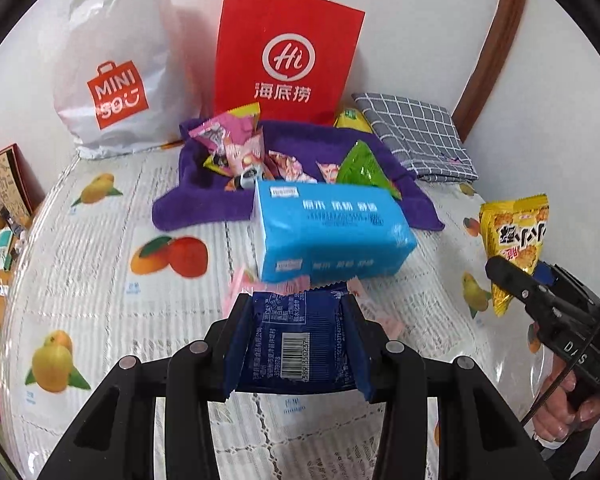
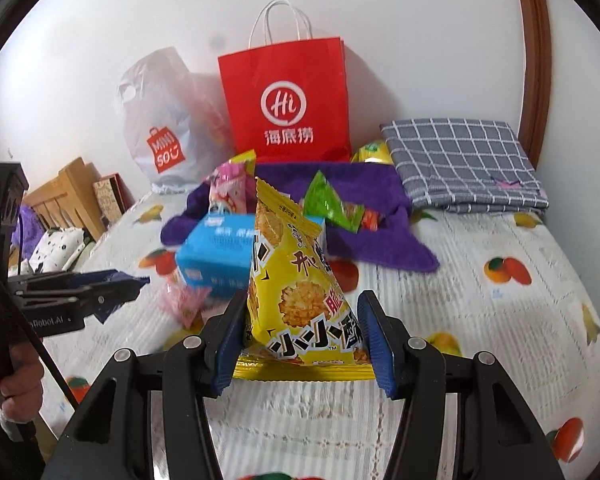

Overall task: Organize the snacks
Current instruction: 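Grasp the dark blue snack packet with the left tool while the right tool holds the yellow bag, then carry the blue packet and yellow bag with both tools over the purple towel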

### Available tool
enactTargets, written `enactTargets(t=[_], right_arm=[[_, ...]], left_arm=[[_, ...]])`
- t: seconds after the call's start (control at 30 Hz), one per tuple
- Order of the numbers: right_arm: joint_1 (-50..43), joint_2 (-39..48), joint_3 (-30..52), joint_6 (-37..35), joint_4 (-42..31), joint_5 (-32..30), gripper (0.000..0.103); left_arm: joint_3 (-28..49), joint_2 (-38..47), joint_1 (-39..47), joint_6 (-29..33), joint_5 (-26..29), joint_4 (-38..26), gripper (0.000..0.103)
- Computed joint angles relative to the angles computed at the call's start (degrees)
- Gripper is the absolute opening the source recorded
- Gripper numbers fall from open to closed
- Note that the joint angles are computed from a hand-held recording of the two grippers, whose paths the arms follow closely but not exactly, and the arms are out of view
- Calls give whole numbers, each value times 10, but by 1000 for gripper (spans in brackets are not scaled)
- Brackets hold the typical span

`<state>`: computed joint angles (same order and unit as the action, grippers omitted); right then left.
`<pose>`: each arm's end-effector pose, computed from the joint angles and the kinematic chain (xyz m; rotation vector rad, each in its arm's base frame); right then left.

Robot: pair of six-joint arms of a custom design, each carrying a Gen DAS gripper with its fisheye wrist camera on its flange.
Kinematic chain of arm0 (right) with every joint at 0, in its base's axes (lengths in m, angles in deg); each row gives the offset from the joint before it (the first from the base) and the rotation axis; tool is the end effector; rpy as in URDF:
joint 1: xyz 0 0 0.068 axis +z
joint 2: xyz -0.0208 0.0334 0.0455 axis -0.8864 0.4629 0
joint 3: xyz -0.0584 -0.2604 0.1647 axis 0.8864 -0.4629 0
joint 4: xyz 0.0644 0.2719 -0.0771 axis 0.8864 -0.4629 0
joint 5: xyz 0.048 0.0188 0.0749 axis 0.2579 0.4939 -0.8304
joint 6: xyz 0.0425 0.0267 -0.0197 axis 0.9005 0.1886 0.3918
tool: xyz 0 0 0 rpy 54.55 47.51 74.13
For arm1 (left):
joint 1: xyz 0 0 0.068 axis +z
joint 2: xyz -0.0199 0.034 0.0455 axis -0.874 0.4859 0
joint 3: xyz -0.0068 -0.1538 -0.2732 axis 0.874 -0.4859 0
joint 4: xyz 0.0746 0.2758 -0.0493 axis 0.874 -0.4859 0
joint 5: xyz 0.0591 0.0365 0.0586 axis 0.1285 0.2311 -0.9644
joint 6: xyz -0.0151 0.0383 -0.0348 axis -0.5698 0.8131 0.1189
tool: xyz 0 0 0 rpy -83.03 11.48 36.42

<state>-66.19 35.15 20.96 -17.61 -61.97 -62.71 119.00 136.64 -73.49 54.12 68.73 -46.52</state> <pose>0.2277 -0.0043 0.1828 -0.2059 2.2721 0.2580 0.2472 -0.0585 0.1933 0.0864 2.4384 -0.2976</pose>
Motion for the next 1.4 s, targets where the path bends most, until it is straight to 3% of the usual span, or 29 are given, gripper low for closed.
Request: enactTargets(t=[0.57,1.4], right_arm=[[53,101,160,42,-40,54,55],[67,331,402,24,-91,17,55]], left_arm=[[125,54,54,54,20,-50,42],[309,218,93,49,20,-73,42]])
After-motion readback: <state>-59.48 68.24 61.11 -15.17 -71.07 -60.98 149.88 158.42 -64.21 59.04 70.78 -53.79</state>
